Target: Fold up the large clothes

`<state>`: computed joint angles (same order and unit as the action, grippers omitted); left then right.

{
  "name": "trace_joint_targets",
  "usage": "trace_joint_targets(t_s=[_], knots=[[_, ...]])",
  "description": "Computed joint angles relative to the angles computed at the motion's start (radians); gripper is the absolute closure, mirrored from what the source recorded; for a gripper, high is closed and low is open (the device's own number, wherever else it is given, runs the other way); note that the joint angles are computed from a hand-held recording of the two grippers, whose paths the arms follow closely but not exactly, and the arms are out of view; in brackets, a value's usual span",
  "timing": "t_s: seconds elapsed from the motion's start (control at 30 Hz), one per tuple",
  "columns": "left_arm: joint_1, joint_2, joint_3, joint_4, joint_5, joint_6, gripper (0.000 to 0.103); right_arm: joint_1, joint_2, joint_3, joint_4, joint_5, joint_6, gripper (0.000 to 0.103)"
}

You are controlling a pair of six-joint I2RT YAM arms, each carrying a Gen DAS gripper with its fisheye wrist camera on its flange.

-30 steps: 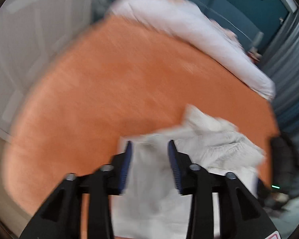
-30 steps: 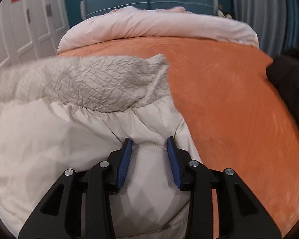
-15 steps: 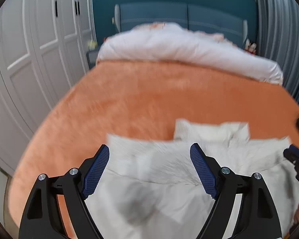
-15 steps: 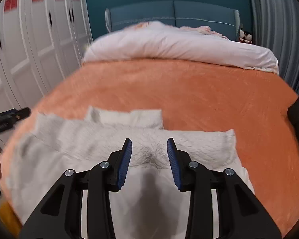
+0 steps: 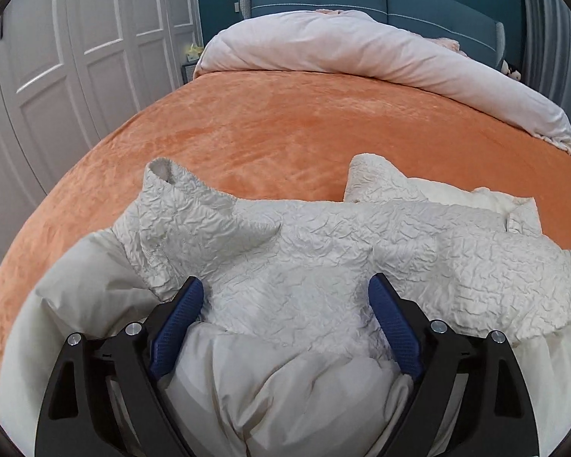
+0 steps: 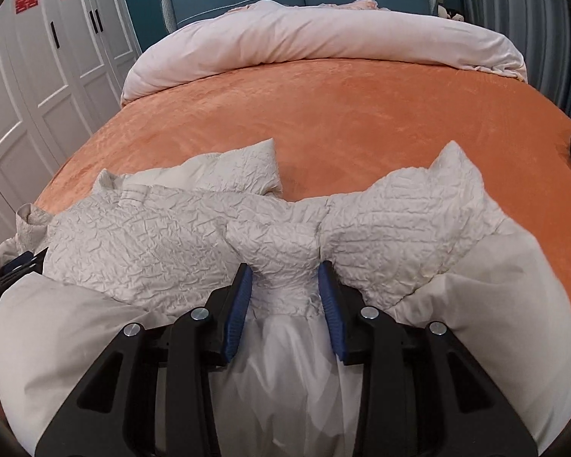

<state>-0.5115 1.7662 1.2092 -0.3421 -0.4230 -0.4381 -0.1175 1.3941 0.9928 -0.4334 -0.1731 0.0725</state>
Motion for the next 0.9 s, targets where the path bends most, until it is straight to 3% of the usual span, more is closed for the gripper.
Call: trace_joint_targets(t_s=[0.23,0.47,0.53,0.67,0.73,0.8,0.9], knots=[[0.006,0.028,-0.019,0.049,0.002,-0.007,0.016,0.004,0.016,-0.036,0.074,-0.002,0.016,0.069],[0.011,0.046,0.015,0.011,0.006,-0.009,0.015,0.007,0.026,-0.027,0.073,0.012,0.007,0.069],[0.013,0.045,0.031,-0.018,0.009,-0.011,0.015,0.002,0.029,0.000,0.032,0.003,0.002,0.068],[-0.006,-0.029,0.076,-0.187,-0.001,-0.031,0.016,-0.030,-0.033,0.094,-0.145,0.002,-0.018,0.067],[-0.023,-0.126,0.030,-0.211,-0.030,-0.034,0.016,-0.084,-0.145,0.067,-0.163,-0.058,-0.023,0.053],[-0.032,-0.202,-0.006,-0.247,-0.059,-0.024,0.016,-0.160,-0.240,0.037,-0.177,-0.085,-0.061,0.052],[-0.018,-0.246,-0.038,-0.281,-0.085,-0.022,0.016,-0.260,-0.232,0.021,-0.177,-0.075,-0.118,0.052]])
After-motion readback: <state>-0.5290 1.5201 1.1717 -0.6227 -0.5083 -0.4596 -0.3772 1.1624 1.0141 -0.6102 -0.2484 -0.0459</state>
